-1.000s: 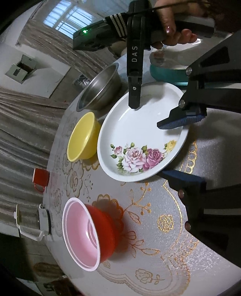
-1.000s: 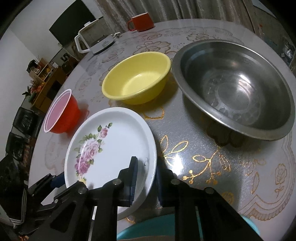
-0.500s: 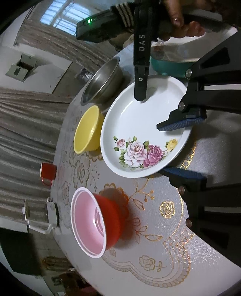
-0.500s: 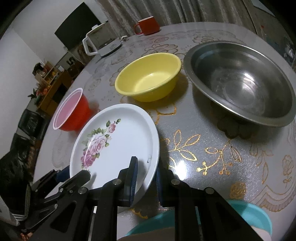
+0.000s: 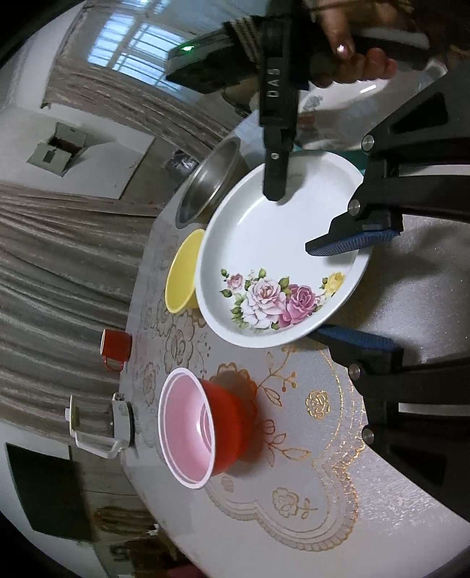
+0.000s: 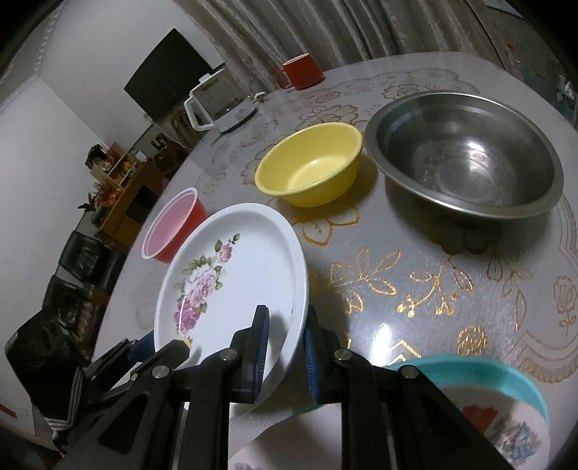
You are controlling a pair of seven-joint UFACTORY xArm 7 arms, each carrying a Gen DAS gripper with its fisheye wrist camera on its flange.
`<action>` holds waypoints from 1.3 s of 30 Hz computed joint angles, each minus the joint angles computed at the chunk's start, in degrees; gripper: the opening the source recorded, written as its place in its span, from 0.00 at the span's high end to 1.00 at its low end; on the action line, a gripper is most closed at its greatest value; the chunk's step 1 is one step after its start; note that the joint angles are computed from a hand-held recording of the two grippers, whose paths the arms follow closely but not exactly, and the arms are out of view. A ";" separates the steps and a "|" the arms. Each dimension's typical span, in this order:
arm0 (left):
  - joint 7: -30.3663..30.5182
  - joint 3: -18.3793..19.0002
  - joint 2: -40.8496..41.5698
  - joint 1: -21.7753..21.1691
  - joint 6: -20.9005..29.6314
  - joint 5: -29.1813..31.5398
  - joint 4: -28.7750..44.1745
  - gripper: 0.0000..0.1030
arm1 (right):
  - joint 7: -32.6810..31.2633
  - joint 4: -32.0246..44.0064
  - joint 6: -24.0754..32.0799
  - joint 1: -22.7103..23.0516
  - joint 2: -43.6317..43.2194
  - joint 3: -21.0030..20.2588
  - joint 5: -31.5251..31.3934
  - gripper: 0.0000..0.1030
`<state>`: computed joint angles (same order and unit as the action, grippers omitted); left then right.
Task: Organize plates and bowls
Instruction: 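Carry the pink-rose plate onto the large white plate with the right gripper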
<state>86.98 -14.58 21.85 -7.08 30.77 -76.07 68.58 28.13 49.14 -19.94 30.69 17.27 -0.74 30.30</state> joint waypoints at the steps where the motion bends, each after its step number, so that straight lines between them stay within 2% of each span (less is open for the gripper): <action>1: -0.26 0.01 -0.06 0.08 0.22 0.00 0.07 0.62 | 0.46 -0.11 -0.42 -0.60 0.09 0.66 -0.63 0.83; 5: 1.79 -0.06 -1.26 0.78 1.29 -1.91 -0.83 0.62 | 2.31 -0.31 -1.85 -2.19 0.59 2.64 -2.54 0.83; 9: 2.37 0.65 -2.00 0.61 2.72 -3.06 -1.35 0.62 | 8.31 -2.44 -5.98 -6.75 0.57 7.03 -7.90 0.83; 13: 3.07 1.07 -2.62 -0.01 2.88 -3.55 -2.15 0.62 | 5.33 -2.99 -6.74 -2.60 -0.10 4.68 -3.47 0.83; 17: 4.12 1.43 -3.61 -0.32 3.91 -5.18 -3.39 0.62 | 2.24 -3.67 -7.70 -0.60 -0.71 4.16 0.23 0.83; 24: 6.19 2.40 -6.39 -1.30 4.92 -7.31 -6.41 0.62 | 1.26 -7.23 -12.48 -0.44 -2.41 6.75 3.14 0.83; 28: 6.98 3.01 -7.82 -1.96 5.86 -7.83 -8.06 0.62 | 2.98 -9.08 -15.03 -1.28 -2.87 8.30 2.65 0.83; 39: 8.86 4.55 -13.19 -3.82 9.78 -8.92 -13.37 0.62 | 5.25 -15.28 -21.06 0.50 -5.68 11.19 7.34 0.82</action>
<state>95.84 -10.03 8.65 -10.90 40.55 -84.99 55.22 33.38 33.86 -41.00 31.19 11.59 10.45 37.64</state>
